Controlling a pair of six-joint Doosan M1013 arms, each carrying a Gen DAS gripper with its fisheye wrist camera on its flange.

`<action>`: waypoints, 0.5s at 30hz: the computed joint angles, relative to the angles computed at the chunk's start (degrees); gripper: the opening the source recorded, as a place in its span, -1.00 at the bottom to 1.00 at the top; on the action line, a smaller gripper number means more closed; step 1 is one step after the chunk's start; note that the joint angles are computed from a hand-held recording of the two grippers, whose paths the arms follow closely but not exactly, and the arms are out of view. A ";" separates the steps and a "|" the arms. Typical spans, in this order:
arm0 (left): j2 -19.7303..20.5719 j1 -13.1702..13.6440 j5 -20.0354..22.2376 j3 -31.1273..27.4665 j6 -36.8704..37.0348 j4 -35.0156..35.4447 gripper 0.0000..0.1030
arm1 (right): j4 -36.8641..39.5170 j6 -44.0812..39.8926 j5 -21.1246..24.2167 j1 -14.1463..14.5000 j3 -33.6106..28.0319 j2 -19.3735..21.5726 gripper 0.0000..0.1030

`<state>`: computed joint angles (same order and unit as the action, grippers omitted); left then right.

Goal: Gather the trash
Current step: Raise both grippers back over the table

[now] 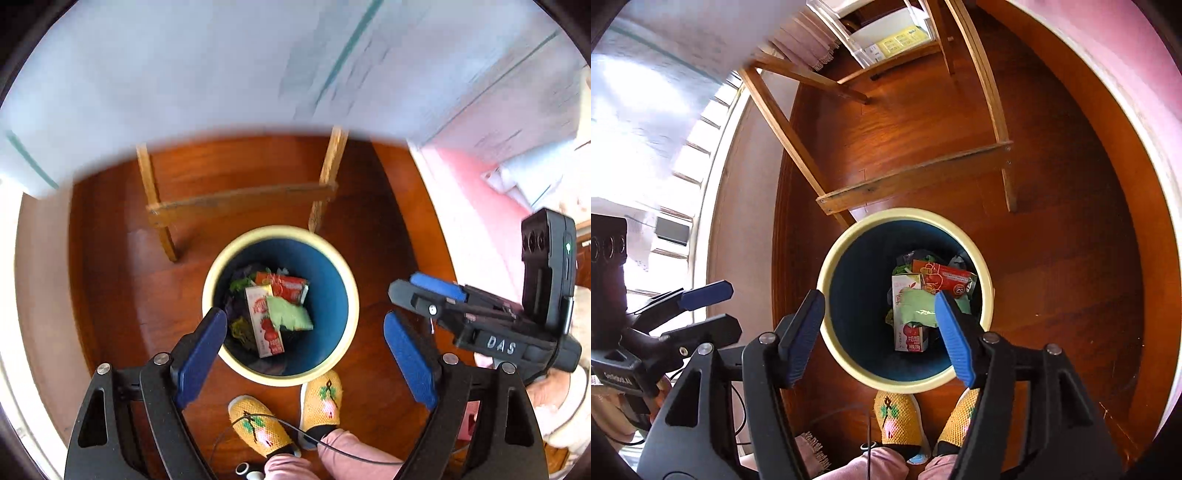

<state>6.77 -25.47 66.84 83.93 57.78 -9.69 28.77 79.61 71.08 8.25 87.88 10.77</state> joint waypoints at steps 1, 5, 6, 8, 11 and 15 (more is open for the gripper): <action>-0.26 -0.13 0.54 -1.10 -0.71 0.77 0.71 | -0.18 0.44 0.63 0.04 -0.75 -0.15 0.17; -0.92 -0.66 3.95 -6.81 -4.04 4.37 0.71 | -0.77 2.72 3.63 0.22 -4.31 -1.19 0.18; -0.93 -0.80 5.11 -8.60 -4.78 5.47 0.71 | -0.63 3.39 4.50 0.22 -5.37 -1.45 0.18; -1.08 -1.03 6.88 -11.96 -6.08 7.32 0.71 | -0.54 4.59 6.20 0.28 -7.79 -2.00 0.19; -0.98 -1.30 10.39 -17.40 -7.26 10.25 0.71 | -0.96 6.13 9.33 0.60 -12.40 -2.57 0.24; -0.25 -1.71 15.09 -25.00 -7.77 12.73 0.71 | -0.99 7.50 12.55 0.92 -18.87 -2.96 0.29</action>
